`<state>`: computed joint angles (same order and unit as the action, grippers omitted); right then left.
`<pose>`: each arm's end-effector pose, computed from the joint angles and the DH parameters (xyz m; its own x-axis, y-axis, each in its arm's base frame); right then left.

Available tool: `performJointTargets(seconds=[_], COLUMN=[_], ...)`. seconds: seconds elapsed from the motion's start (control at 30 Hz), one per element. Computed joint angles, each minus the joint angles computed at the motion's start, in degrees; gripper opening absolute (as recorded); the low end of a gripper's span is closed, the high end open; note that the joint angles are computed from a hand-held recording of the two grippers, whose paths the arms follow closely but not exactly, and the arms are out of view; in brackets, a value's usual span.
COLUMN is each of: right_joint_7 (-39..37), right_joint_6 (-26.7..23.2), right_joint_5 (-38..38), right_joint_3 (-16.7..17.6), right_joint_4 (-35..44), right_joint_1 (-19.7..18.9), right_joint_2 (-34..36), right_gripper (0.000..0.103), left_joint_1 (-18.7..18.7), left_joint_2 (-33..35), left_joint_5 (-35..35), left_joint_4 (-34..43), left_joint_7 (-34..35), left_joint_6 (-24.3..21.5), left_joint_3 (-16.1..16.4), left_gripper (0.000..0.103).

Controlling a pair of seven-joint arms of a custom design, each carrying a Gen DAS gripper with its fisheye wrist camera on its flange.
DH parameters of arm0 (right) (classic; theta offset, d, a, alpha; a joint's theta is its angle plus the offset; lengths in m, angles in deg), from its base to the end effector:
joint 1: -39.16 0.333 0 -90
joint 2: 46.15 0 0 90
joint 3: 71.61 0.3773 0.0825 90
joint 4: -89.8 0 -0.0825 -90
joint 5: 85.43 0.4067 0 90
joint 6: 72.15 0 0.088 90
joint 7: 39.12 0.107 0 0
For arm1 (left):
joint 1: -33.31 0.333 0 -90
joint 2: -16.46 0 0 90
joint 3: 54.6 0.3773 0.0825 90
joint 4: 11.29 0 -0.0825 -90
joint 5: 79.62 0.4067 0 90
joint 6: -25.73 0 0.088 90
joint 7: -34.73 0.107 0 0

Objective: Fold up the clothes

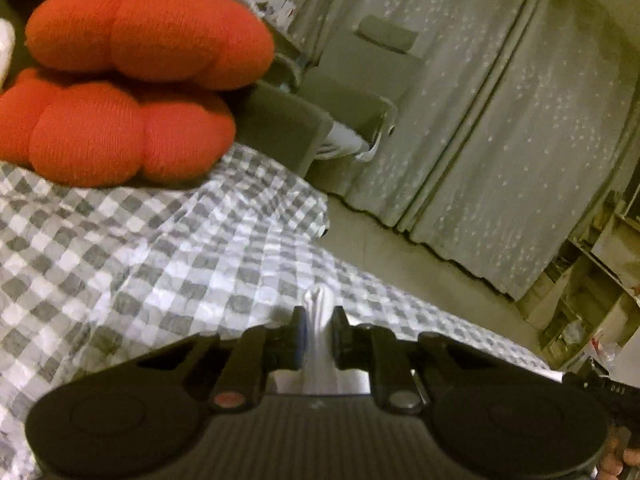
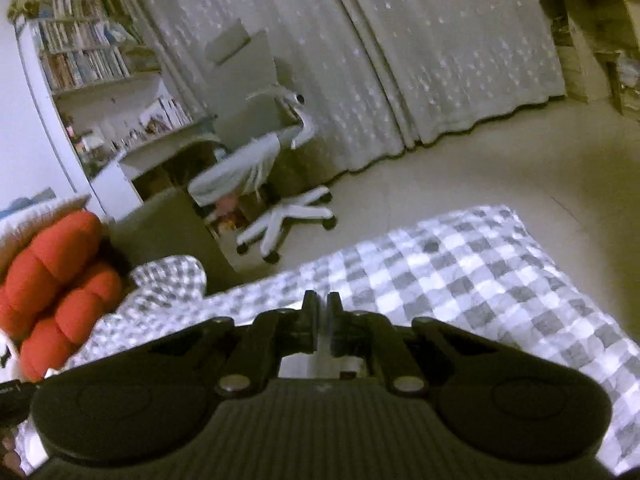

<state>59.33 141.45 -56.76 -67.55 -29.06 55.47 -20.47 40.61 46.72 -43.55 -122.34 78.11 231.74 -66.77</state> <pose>0.6417 0.1638 0.3871 -0.1288 -0.8941 -0.4289 -0.3878 0.4435 -0.8081 0.6901 -0.1084 0.3846 -0.1569 -0.8924 0.4230 -0.5439 -0.2795 -0.7913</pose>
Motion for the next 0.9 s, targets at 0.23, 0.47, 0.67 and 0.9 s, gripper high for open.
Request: performJointTargets(seconds=[0.23,0.47,0.67,0.9], right_joint_7=[-7.3,-17.3,-23.4,-29.4], right_joint_6=[-4.7,-1.4,-0.2,-6.8], right_joint_5=[6.6,14.1,10.6,8.1], right_joint_3=[-3.2,-6.0,-3.3,-2.4], right_joint_4=[2.5,2.1,2.6,5.4], right_joint_1=[3.8,8.9,8.2,10.1], right_joint_2=[1.6,0.4,-0.2,0.9], right_gripper=[0.006,0.046,0.046,0.046], left_joint_1=[-3.7,-22.4,-20.3,-15.2], left_joint_2=[0.1,-4.9,-6.7,-6.2], left_joint_5=[-4.4,-26.5,-23.4,-14.4], left_joint_4=[0.1,-6.5,-8.1,-7.7], left_joint_7=[5.1,23.2,30.5,33.0], left_joint_6=[-2.7,2.1,5.0,0.6], left_joint_3=[2.7,19.1,14.2,5.7], left_gripper=[0.023,0.054,0.067,0.075])
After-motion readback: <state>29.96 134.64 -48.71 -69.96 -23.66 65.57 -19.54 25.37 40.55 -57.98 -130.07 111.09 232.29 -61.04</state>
